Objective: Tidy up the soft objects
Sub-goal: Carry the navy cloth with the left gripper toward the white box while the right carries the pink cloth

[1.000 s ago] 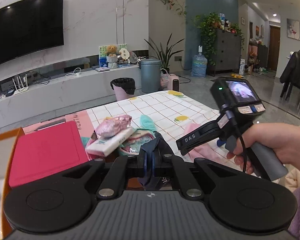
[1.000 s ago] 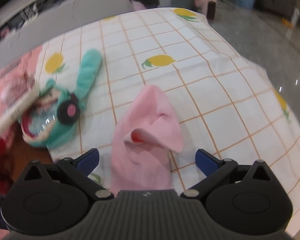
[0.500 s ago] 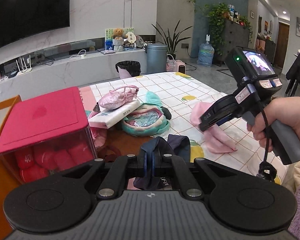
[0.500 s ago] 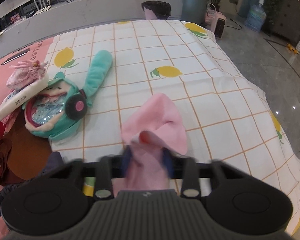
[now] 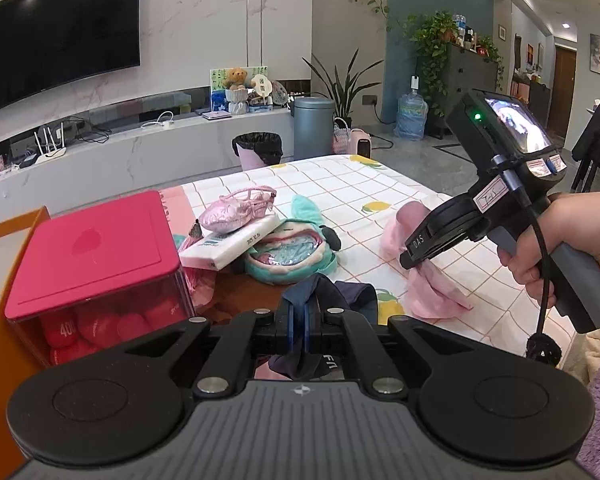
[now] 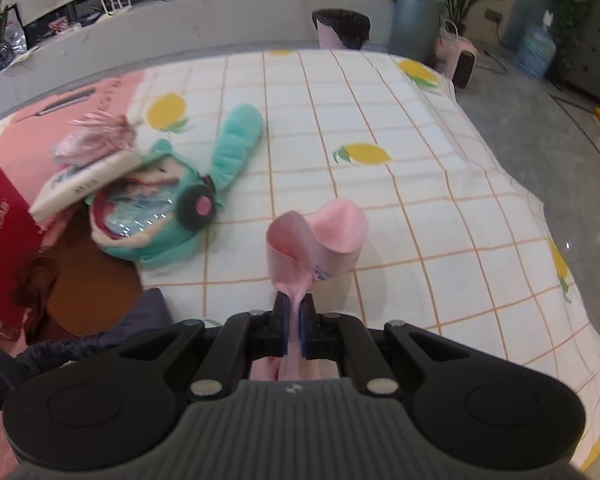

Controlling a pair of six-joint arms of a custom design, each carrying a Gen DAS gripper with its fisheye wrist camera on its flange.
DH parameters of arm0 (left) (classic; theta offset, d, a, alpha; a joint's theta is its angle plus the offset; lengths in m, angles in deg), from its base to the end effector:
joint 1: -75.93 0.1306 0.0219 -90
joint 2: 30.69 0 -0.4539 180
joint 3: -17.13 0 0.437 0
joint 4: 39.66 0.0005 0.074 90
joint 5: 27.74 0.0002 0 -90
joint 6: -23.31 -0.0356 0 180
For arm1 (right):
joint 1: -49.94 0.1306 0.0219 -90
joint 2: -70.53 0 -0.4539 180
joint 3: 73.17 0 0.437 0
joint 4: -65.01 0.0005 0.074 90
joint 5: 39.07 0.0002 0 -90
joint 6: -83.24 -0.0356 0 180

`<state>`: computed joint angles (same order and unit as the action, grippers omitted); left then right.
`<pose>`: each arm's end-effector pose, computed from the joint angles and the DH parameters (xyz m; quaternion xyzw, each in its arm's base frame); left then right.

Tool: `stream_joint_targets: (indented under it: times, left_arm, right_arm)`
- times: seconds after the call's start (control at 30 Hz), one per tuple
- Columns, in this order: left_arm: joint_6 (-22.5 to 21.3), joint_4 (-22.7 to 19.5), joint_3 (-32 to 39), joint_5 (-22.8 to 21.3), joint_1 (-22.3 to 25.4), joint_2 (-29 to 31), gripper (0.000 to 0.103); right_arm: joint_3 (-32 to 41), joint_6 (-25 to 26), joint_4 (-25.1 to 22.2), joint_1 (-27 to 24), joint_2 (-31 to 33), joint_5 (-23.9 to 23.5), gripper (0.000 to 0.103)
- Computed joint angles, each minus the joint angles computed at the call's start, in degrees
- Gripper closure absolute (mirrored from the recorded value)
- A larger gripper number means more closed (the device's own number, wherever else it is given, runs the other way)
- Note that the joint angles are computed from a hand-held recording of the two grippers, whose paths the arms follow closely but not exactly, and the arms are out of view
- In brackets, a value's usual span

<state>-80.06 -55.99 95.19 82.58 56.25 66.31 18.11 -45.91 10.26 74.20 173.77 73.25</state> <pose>0.5400 -0.2068 0.3771 0.3264 0.8150 -0.1813 0.4431 0.5486 0.2319 0.3836 0.1632 0.9477 -0.0572 0.2681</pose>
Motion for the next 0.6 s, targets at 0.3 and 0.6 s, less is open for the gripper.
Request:
stream_joint_targets:
  times: [0.3,0.6]
  left_arm:
    - [3.3,0.5,0.6,2.3,0.9,-1.4,0.098]
    - [4.2,1.9,2.8,2.5,0.9,-2.0,0.098]
  right_arm:
    - [0.1,-2.0,-2.1,1.5,-1.0,2.5,0.101]
    - [-1.8,-4.7,1.3,2.6,-4.8,4.8,0.100]
